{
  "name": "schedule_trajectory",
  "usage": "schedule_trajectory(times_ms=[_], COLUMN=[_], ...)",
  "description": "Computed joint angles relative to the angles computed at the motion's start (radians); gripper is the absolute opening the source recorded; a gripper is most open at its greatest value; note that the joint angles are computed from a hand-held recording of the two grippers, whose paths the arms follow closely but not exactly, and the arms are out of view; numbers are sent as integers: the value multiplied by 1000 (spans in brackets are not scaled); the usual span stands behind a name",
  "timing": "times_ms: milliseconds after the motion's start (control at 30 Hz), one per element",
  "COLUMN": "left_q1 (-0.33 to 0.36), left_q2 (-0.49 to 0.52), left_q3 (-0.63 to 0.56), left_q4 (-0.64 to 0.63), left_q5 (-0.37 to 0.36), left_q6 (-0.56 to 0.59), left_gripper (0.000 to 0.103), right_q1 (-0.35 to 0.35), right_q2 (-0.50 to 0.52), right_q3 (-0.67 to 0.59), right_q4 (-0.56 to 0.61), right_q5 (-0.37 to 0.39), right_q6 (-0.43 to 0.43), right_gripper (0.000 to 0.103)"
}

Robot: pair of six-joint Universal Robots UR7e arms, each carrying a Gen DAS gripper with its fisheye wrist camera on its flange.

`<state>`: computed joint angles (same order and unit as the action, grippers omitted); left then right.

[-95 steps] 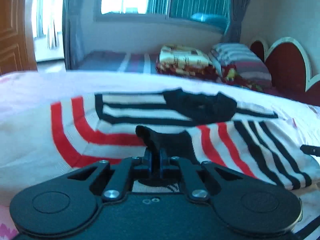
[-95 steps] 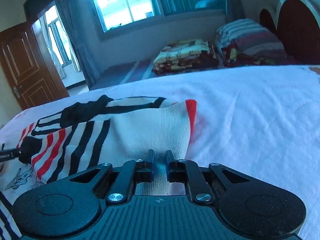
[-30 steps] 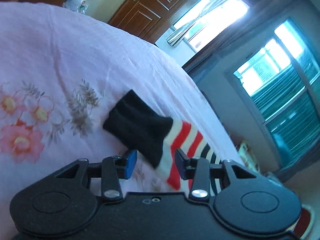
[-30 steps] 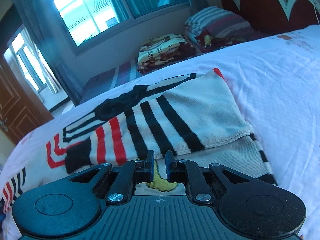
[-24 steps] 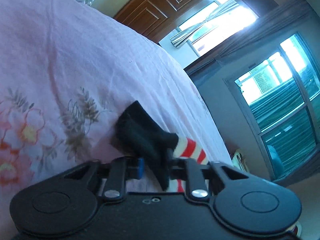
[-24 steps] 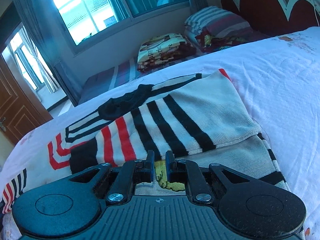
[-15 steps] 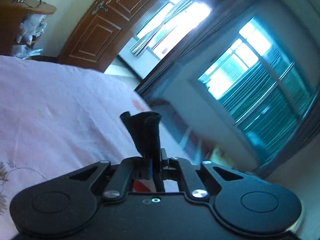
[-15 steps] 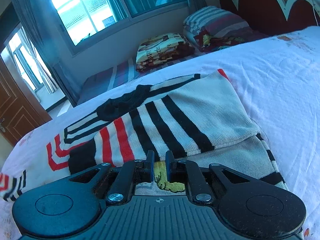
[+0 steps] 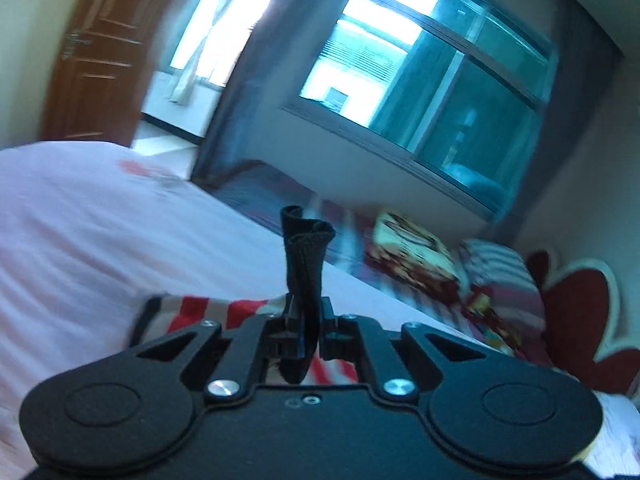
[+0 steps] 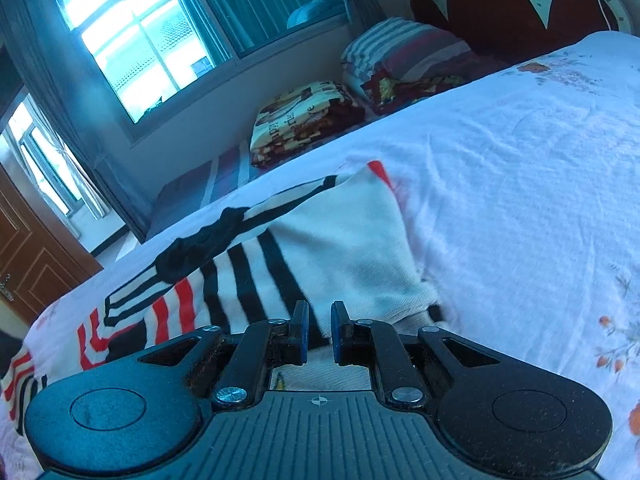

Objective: Fold small clothes
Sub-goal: 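Grasp the other black sleeve cuff with the left gripper and lift it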

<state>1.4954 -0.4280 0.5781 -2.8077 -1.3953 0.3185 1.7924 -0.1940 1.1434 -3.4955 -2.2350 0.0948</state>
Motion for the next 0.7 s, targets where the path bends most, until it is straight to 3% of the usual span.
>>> schedule_trajectory(times_ms=[100,300,433,700], left_q1=[-32,-83,-113,-150], left_q2=[-17,41,79,76], left_q3=[115,124,134,297], left_q4=[-24,65,104,43], left_q5=[-28,-38,-4,65], left_q6=[17,169,267,381], left_gripper=[5,5,5,5], right_q1=[-9,-38,-60,-92], right_q2=[-29,-90,-133,-200], right_q3=[43,133,198,299], right_q4=[-35,-105,-133,-172], right_q5=[18,46,59,86], right_q6=[-26,-43,-27,-15], right_gripper=[11,11,11,11])
